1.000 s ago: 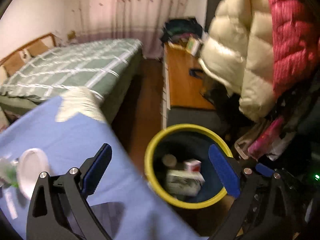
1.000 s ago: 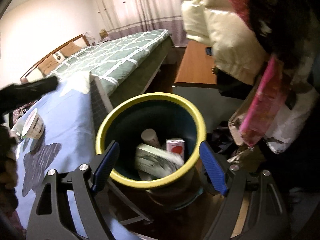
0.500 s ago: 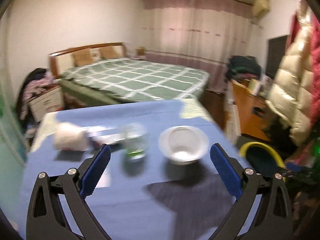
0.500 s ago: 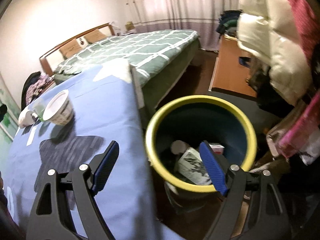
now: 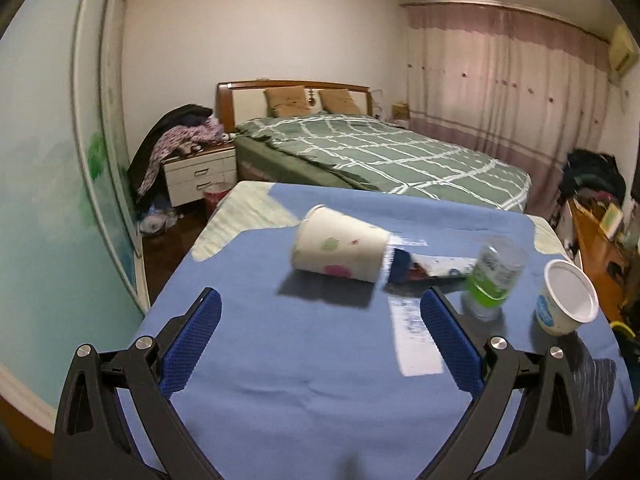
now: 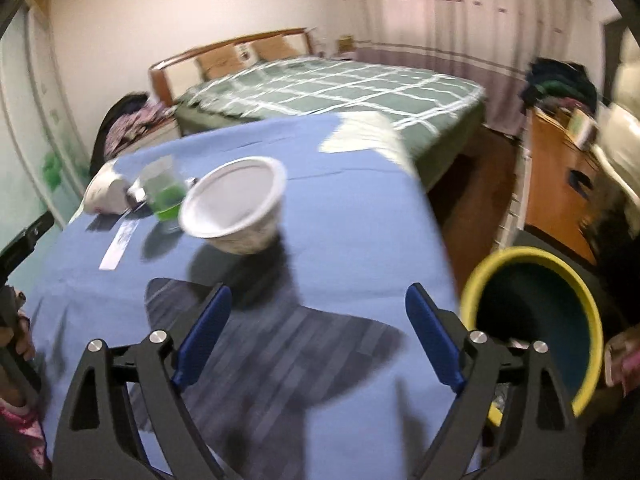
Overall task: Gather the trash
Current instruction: 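Grasp the white plastic bowl by its rim with the right tool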
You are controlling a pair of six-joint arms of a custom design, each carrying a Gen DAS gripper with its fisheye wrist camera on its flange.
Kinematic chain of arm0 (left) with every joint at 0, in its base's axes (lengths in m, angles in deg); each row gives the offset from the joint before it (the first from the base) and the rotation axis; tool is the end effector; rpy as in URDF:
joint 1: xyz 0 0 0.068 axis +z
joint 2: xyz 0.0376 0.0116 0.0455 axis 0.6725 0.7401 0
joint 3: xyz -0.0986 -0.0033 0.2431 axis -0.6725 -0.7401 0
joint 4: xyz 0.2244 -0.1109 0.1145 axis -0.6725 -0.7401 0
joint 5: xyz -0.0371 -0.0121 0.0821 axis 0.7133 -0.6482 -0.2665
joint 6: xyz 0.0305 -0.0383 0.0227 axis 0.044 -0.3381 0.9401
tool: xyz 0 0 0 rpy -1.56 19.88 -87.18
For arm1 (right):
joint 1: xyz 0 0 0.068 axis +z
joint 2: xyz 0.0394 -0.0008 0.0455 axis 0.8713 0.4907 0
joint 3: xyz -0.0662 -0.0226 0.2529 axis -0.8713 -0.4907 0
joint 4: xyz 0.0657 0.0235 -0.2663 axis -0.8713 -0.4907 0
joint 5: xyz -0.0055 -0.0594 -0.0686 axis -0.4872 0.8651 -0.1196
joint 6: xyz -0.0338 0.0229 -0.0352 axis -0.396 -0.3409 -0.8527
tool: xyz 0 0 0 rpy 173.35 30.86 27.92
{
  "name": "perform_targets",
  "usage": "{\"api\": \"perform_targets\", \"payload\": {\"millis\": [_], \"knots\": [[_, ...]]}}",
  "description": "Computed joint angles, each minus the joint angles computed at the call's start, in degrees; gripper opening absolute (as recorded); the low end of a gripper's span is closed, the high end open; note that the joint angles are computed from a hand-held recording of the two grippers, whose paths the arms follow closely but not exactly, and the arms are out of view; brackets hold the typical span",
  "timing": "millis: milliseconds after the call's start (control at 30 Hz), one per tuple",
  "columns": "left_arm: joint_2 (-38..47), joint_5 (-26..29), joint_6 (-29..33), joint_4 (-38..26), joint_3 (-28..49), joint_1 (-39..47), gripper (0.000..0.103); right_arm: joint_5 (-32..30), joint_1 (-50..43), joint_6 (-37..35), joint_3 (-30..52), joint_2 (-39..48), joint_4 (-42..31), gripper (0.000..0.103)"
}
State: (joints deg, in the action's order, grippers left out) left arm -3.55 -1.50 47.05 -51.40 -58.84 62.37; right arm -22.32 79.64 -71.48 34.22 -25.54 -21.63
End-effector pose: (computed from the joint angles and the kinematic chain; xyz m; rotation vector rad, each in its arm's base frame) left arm 0.2444 0.0822 0.1611 -0.1799 2.1125 0.0419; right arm 0.2027 0.0644 0.1350 0.0154 2.3489 0.1285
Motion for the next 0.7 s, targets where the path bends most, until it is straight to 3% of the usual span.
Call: {"api": "perform_targets", "payload": {"millis": [133,300,700], "knots": [[1.81,3.15,-0.90,-0.15,0.40,2.08,0.098,1.88,4.66,-0.44,5.71,11.72,4.66,0.088],[-0.78,1.54,-1.44,-0.15,-1.14,0.21,0.098,4.86,6.98,-0.82,12.61,23.19,6.94,0.090],[-2.37,1.08,-1.68,-1.30,-1.42,-1.13,0.098,7.27,6.88,0.27,19.20,31.81,9.01,0.090]]}}
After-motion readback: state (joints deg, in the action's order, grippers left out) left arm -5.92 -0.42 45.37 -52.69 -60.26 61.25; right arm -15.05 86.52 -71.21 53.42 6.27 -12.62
